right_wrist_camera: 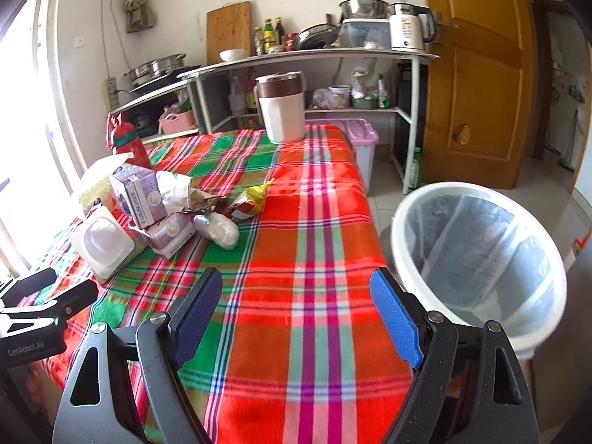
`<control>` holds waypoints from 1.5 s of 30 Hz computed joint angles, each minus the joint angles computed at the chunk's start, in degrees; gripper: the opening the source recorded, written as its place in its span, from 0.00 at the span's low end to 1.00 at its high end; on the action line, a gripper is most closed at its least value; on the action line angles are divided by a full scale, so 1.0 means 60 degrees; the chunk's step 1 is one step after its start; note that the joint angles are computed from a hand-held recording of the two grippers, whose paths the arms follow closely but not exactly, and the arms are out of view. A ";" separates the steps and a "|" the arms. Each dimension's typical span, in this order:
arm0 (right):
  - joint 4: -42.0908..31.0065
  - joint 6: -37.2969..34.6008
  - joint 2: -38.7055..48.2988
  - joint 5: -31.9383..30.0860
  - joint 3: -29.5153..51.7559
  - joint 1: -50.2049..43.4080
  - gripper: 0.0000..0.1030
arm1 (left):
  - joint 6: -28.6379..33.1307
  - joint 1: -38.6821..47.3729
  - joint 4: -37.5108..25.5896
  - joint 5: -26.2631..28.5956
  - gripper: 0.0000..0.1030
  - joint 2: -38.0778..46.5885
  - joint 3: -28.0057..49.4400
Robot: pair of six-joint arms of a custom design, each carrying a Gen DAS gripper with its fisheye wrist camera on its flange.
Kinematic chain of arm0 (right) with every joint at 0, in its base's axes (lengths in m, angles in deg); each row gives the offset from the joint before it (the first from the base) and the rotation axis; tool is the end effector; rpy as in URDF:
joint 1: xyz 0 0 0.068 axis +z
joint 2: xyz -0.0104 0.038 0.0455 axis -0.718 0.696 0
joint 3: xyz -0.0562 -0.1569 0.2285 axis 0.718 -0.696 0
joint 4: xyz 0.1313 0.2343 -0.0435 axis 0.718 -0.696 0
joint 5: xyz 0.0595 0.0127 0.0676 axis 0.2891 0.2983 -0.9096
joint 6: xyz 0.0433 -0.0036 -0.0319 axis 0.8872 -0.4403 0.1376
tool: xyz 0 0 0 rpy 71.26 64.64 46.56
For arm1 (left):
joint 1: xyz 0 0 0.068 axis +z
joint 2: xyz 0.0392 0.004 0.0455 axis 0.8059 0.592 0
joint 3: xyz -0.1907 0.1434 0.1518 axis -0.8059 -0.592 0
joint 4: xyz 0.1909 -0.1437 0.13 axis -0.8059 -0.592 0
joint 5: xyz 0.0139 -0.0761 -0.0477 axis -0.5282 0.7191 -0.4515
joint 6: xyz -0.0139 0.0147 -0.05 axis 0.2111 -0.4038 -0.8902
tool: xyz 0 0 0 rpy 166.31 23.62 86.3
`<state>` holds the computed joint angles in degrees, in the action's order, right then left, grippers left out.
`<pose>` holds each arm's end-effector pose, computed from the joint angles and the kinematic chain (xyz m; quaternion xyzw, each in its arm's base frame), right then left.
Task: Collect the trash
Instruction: 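Grasp the white yogurt cup with the left tool while the right tool grasps the clear plastic bundle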
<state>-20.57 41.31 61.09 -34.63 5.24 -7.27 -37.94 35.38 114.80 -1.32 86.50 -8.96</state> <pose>0.2631 0.1833 0.0367 0.1288 0.8953 -0.0213 0.4259 0.3263 -0.1097 0.0348 0.1414 0.9088 -0.0892 0.3823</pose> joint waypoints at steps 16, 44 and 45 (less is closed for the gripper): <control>-0.0582 -0.2605 0.1624 -0.3317 0.2731 -0.1836 0.57 | 0.0316 0.1488 -0.1470 0.2000 0.97 0.0994 0.1849; -0.0237 -0.2561 0.1863 -0.4450 0.2873 -0.2199 0.28 | 0.0806 0.1630 -0.2290 0.3494 0.63 0.1787 0.3408; -0.0132 -0.2496 0.1793 -0.4405 0.2735 -0.2178 0.28 | 0.0800 0.1641 -0.2292 0.3542 0.60 0.1769 0.3376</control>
<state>-21.37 26.34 71.85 -61.06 21.65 -20.34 -33.14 45.23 101.05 19.93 97.11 11.30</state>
